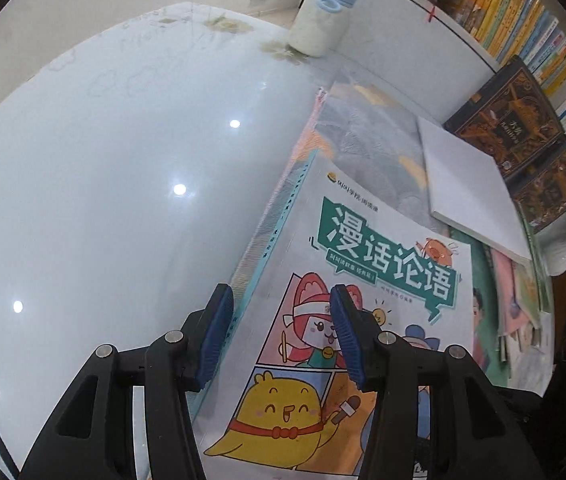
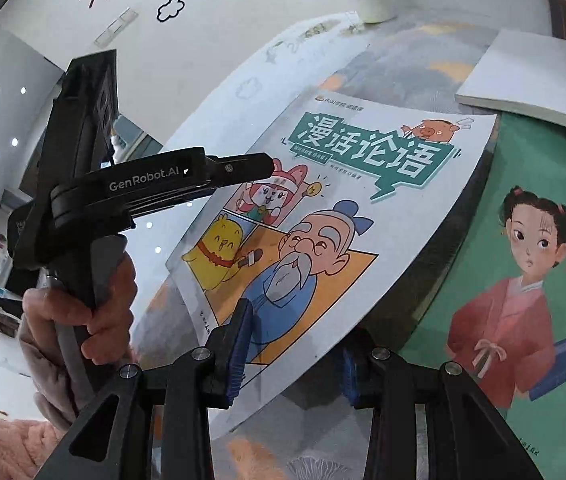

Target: Organize books

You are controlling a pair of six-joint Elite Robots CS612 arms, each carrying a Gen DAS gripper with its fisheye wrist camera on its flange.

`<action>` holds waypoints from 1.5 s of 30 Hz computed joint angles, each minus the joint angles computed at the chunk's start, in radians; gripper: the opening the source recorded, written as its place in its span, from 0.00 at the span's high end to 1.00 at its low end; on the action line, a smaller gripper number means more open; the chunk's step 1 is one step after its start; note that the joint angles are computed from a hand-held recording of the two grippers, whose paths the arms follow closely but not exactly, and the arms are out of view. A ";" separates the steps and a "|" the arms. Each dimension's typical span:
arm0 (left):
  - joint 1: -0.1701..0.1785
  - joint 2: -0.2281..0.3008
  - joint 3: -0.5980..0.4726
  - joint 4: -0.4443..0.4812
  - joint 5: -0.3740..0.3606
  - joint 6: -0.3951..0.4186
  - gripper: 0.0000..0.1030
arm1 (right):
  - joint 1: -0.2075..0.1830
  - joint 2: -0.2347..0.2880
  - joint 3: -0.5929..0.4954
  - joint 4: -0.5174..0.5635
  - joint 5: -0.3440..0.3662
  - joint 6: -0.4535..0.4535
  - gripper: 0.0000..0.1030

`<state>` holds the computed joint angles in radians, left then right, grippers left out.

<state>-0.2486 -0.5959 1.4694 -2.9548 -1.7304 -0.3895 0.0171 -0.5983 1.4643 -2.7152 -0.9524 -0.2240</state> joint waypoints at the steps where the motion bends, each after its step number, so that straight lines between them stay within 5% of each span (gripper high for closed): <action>1: -0.001 0.000 0.000 0.004 0.011 0.002 0.55 | -0.001 0.000 0.000 -0.004 0.001 0.003 0.63; 15: -0.007 -0.008 0.010 0.023 0.075 0.010 0.52 | 0.008 -0.003 0.004 -0.015 -0.020 -0.006 0.62; 24: -0.020 -0.025 0.037 -0.043 0.136 0.025 0.52 | -0.007 -0.026 0.023 0.041 0.002 0.003 0.50; 32: -0.033 -0.031 0.034 -0.048 -0.034 0.086 0.52 | -0.106 -0.103 0.179 -0.147 0.005 0.135 0.49; 36: -0.065 -0.030 0.021 0.000 -0.099 0.160 0.52 | -0.155 -0.134 0.256 -0.211 -0.072 0.232 0.49; 38: -0.087 -0.032 0.019 0.031 -0.098 0.201 0.52 | -0.174 -0.132 0.272 -0.232 -0.085 0.270 0.49; 41: -0.110 -0.029 0.009 0.078 -0.124 0.251 0.52 | -0.213 -0.122 0.298 -0.291 0.004 0.336 0.49; 45: -0.138 -0.021 -0.010 0.130 -0.099 0.288 0.50 | -0.216 -0.123 0.294 -0.302 -0.064 0.323 0.49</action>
